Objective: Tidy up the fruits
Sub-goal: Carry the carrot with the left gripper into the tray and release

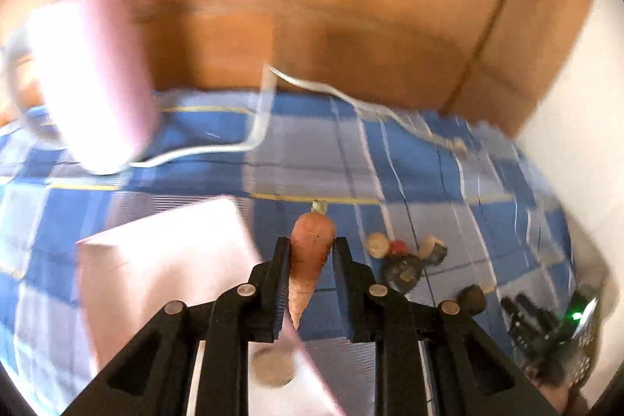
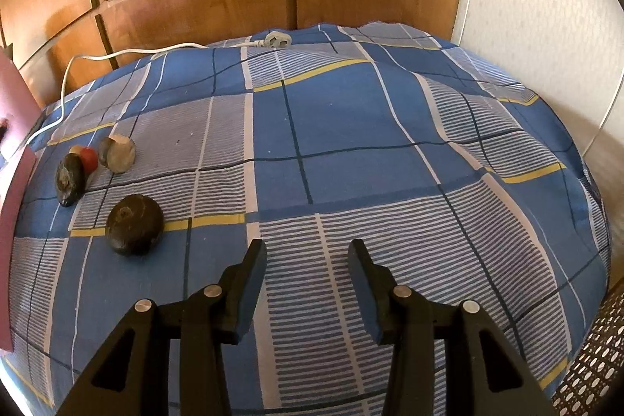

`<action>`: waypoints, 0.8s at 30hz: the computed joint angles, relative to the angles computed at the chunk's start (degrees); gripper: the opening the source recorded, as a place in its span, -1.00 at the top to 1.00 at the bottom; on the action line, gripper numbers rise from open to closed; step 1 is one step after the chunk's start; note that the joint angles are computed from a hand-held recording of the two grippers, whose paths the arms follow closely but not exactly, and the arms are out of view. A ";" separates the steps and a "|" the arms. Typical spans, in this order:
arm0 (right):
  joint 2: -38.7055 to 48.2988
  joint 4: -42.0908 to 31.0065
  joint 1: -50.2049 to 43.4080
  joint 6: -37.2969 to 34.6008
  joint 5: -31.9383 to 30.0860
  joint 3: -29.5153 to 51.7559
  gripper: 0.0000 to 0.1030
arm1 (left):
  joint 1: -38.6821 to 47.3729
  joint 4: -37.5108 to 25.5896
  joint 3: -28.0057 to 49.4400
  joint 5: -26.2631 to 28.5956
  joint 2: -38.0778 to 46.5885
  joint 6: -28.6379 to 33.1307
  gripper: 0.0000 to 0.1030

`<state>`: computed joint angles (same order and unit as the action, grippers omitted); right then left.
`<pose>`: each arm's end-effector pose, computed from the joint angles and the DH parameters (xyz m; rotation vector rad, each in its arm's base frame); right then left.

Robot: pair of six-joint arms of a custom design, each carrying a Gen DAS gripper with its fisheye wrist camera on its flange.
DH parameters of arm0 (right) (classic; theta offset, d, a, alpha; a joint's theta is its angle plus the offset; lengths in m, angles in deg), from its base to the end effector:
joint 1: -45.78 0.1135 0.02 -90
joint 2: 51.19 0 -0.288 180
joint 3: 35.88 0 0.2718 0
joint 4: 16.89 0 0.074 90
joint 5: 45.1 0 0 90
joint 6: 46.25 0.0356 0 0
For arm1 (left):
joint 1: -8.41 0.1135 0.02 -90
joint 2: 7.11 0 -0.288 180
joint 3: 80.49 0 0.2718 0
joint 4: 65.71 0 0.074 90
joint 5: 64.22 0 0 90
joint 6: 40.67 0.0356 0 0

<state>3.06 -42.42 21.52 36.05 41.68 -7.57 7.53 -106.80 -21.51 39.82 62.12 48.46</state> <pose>0.1507 -0.0657 0.1426 0.3323 2.4526 -0.1713 0.2530 -0.0125 0.2497 0.1062 2.4535 -0.3152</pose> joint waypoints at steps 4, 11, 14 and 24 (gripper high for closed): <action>-0.20 0.21 0.14 -0.14 0.13 -0.26 0.15 | 13.82 -3.40 -4.06 7.43 -8.12 1.08 0.57; -1.01 0.10 0.57 0.07 0.86 -0.61 0.15 | 35.21 -8.57 -11.90 17.26 -10.71 10.87 0.57; -1.40 0.18 1.20 0.10 1.81 -0.82 0.15 | 35.58 -6.39 -14.76 16.93 -9.04 10.07 0.57; -1.36 0.00 3.57 0.36 5.10 -0.72 0.15 | 24.57 6.46 -14.74 10.80 -4.68 0.63 0.54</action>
<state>1.70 -42.42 25.09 36.41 46.79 -8.29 32.11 -100.35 -36.24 50.62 57.44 49.09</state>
